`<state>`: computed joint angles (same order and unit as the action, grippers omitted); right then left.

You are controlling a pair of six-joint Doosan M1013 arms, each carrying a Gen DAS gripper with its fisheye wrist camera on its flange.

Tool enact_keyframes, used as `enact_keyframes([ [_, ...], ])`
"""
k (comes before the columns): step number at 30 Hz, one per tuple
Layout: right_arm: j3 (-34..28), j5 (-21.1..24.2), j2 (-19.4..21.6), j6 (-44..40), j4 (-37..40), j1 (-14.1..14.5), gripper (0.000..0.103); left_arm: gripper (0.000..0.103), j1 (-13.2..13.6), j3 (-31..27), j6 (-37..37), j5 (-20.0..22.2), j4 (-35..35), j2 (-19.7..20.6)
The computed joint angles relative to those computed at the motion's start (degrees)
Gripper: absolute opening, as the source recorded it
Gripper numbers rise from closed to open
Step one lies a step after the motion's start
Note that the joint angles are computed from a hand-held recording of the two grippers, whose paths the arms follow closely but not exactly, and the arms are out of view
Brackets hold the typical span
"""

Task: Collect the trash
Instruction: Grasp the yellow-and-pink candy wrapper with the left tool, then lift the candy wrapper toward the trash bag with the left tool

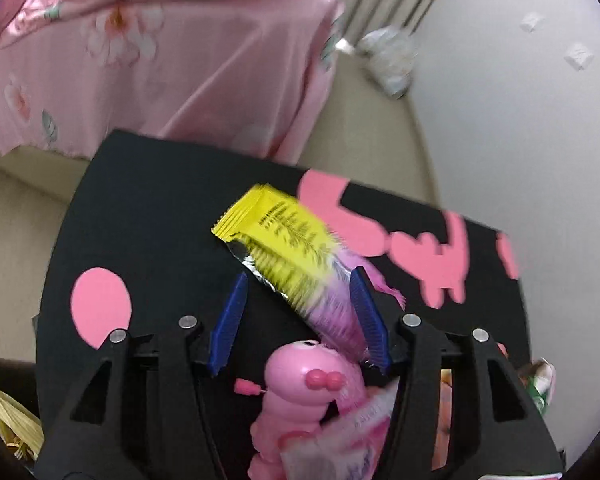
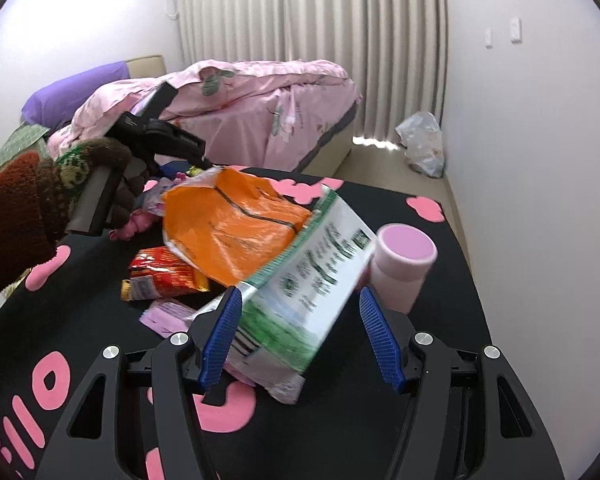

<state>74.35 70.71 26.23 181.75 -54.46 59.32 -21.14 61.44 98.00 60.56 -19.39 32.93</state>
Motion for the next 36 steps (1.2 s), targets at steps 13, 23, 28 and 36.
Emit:
enact_keyframes([
  [13, 0.12, -0.72, 0.32, -0.14, 0.83, -0.16, 0.058, 0.012, -0.19, 1.69, 5.08, -4.22, -0.78, -1.75],
  [23, -1.52, 0.16, 0.88, -1.94, 0.33, 0.43, 0.058, 0.01, 5.36, 9.42, 20.79, -3.75, -18.44, -9.71],
  [28, -2.99, -0.22, 1.37, -5.18, 0.56, 0.55, 0.058, 0.01, 7.99, 19.26, 27.34, 0.72, -20.07, -15.82],
  [36, -7.53, 0.41, 3.57, -14.99, 2.31, -0.45, 0.058, 0.011, 11.12, 29.1, 34.27, 2.58, -20.02, -21.66],
])
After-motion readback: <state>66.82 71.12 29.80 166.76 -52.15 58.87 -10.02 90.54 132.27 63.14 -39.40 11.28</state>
